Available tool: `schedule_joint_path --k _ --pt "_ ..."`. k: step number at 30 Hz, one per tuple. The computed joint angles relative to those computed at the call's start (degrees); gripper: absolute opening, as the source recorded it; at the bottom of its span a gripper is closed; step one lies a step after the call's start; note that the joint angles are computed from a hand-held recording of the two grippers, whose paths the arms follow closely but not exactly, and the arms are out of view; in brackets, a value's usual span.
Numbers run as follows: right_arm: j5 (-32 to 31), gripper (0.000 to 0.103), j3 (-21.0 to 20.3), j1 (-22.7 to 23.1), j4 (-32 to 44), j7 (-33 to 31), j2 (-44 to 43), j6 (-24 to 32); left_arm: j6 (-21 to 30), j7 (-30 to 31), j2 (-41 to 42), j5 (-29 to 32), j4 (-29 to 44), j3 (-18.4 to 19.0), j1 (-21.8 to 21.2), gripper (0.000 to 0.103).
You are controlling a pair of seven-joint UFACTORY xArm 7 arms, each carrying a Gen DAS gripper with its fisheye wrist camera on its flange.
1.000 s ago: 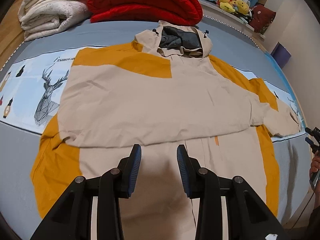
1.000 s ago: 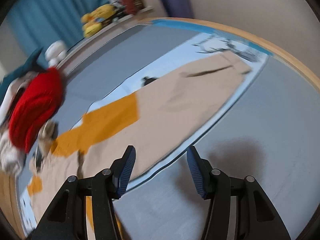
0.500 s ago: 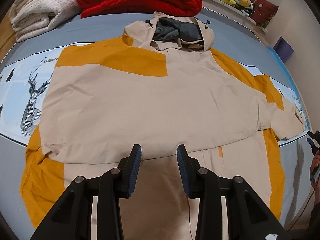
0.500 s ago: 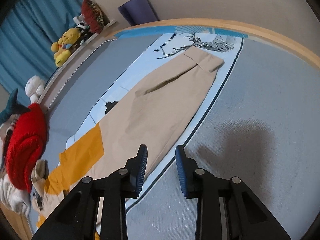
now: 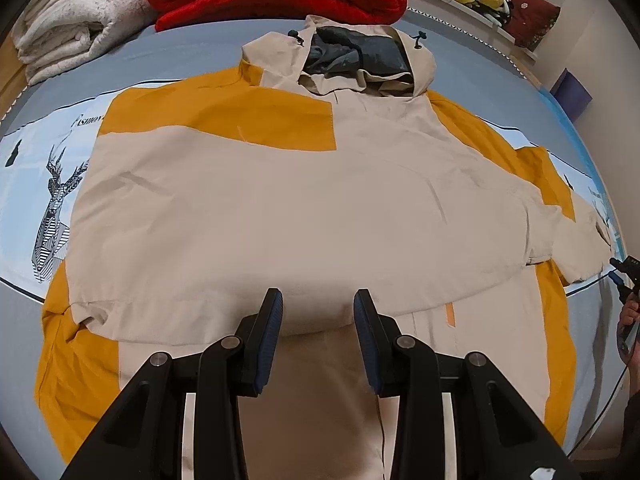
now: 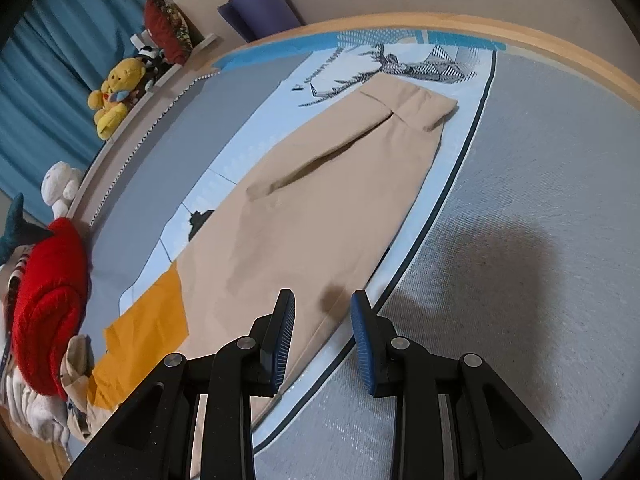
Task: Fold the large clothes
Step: 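Reach the right tool to the other sleeve cuff and close on it, then carry the sleeve across the jacket body toward the hood with the right tool and release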
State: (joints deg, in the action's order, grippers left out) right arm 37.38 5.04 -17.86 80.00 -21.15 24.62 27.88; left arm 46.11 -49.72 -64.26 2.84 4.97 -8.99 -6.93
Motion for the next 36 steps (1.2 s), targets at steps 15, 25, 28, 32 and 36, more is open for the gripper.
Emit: schedule_joint_path --k 15,25,28,32,36 --pt "-0.54 0.011 1.50 -1.07 4.91 5.64 6.59 -1.41 -0.06 1.63 -0.73 -0.07 -0.97 1.41 1.54 0.034" --pt "1.92 0.003 5.83 -0.66 -0.90 -1.70 0.31 -12.84 1.78 1.95 -3.52 -0.31 -0.65 1.58 2.32 0.034" --pt "3.18 0.003 8.07 0.25 -3.26 -5.91 -3.42 -16.10 2.84 1.92 -5.48 -0.48 -0.47 1.78 2.64 0.034" --pt "10.13 0.003 12.67 1.01 -7.23 -15.43 -9.75 -17.20 5.09 2.09 -9.54 -0.53 0.00 2.41 3.77 0.034" --pt "21.85 0.003 17.46 3.28 -12.97 -27.66 -18.87 -13.13 8.27 1.91 -14.33 -0.78 0.54 2.98 5.18 0.034"
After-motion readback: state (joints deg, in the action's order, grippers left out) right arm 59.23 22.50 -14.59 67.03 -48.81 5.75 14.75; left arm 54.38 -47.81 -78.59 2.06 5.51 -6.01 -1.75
